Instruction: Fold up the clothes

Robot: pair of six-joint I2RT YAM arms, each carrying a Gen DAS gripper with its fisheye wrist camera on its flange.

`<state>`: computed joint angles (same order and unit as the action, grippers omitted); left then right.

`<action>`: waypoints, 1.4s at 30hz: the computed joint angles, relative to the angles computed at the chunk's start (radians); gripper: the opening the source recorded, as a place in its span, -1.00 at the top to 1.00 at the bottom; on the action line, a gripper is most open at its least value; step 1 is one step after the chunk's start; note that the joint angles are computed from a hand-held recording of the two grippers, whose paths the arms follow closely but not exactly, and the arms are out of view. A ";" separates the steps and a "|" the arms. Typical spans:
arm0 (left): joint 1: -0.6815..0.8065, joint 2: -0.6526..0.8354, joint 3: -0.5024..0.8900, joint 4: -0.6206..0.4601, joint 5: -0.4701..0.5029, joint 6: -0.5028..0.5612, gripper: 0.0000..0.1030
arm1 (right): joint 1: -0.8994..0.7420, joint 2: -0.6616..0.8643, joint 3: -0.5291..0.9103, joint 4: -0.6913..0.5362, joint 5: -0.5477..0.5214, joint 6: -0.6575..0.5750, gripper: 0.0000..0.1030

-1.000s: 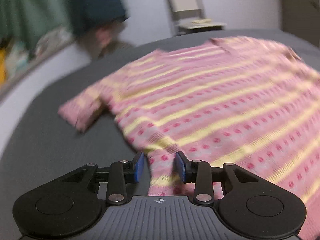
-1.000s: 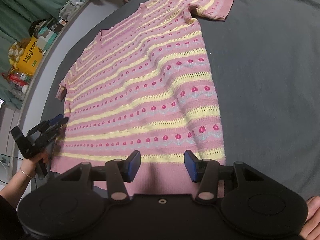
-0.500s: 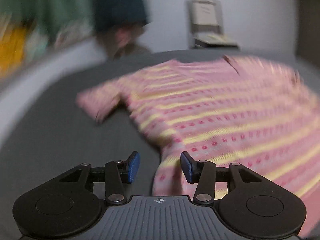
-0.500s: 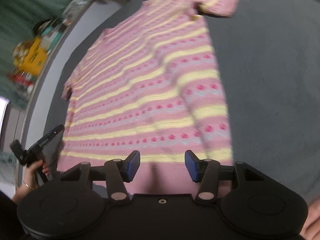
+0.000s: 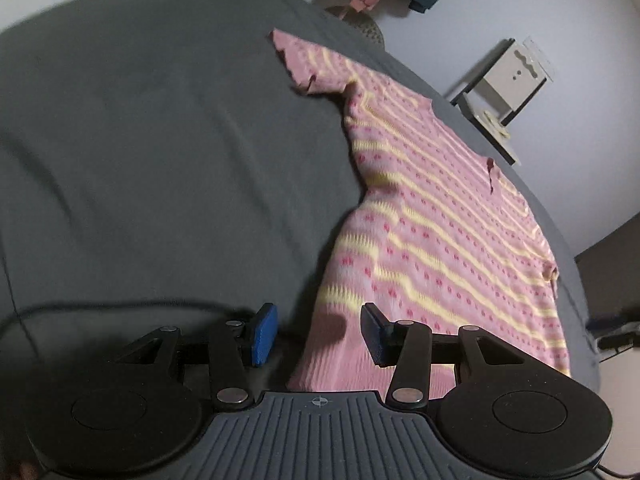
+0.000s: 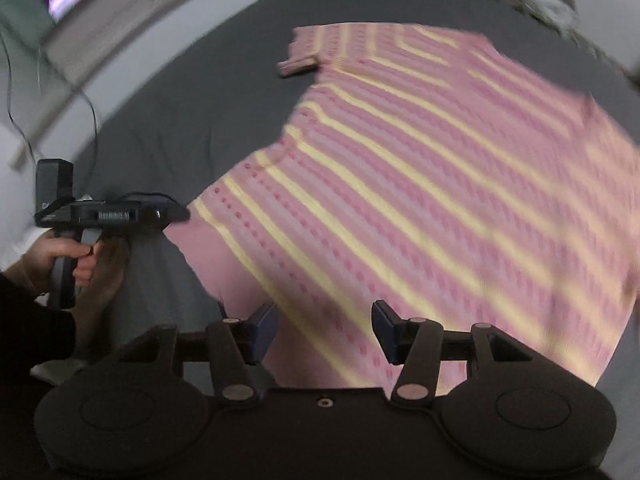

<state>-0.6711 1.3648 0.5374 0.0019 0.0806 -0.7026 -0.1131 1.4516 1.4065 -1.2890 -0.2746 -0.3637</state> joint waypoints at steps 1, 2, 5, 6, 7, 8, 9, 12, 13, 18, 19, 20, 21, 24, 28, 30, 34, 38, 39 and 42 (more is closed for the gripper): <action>-0.005 0.011 -0.006 0.013 0.003 -0.005 0.10 | 0.092 0.045 0.058 0.007 0.064 0.042 0.01; -0.009 0.022 -0.013 0.026 0.007 -0.011 0.10 | 0.164 0.085 0.103 0.018 0.118 0.073 0.01; -0.033 0.032 -0.025 0.046 -0.018 -0.014 0.10 | 0.312 0.257 0.275 0.024 0.213 0.170 0.01; -0.043 0.030 -0.027 0.049 -0.033 -0.013 0.10 | 0.340 0.314 0.324 0.031 0.230 0.202 0.01; -0.049 0.017 -0.036 0.050 -0.046 -0.017 0.10 | 0.363 0.366 0.365 0.047 0.245 0.234 0.01; -0.050 0.000 -0.042 0.047 -0.054 -0.021 0.10 | 0.384 0.419 0.403 0.067 0.257 0.265 0.01; -0.050 -0.015 -0.052 0.050 -0.064 -0.026 0.10 | 0.402 0.469 0.439 0.090 0.272 0.295 0.02; -0.046 -0.056 -0.085 0.068 -0.085 -0.035 0.10 | 0.438 0.605 0.519 0.176 0.331 0.353 0.09; -0.042 -0.067 -0.097 0.079 -0.085 -0.035 0.10 | 0.444 0.643 0.543 0.199 0.348 0.356 0.15; -0.030 -0.080 -0.124 0.108 -0.081 -0.003 0.10 | 0.439 0.729 0.566 0.328 0.336 0.435 0.23; -0.031 -0.076 -0.124 0.105 -0.084 0.003 0.10 | 0.430 0.729 0.555 0.356 0.309 0.437 0.25; -0.033 -0.068 -0.119 0.104 -0.084 0.007 0.10 | 0.427 0.724 0.543 0.385 0.302 0.437 0.28; -0.036 -0.065 -0.117 0.103 -0.085 0.011 0.10 | 0.426 0.713 0.525 0.419 0.316 0.436 0.28; -0.053 -0.047 -0.088 0.076 -0.110 0.034 0.10 | 0.393 0.715 0.524 0.448 0.306 0.444 0.30; -0.078 -0.018 -0.045 0.040 -0.146 0.068 0.10 | 0.355 0.791 0.636 0.374 0.286 0.453 0.35; -0.080 -0.009 -0.033 0.032 -0.148 0.084 0.10 | 0.350 0.832 0.693 0.331 0.297 0.456 0.36; -0.092 0.009 -0.011 0.010 -0.165 0.124 0.10 | 0.363 0.866 0.707 0.336 0.275 0.442 0.41; -0.082 0.034 -0.009 0.036 -0.144 0.126 0.11 | 0.398 0.905 0.714 0.343 0.355 0.447 0.56; -0.082 0.033 -0.013 0.042 -0.146 0.132 0.11 | 0.403 0.918 0.716 0.342 0.379 0.457 0.60; -0.087 0.041 -0.017 0.065 -0.152 0.151 0.12 | 0.396 0.921 0.672 0.379 0.393 0.503 0.75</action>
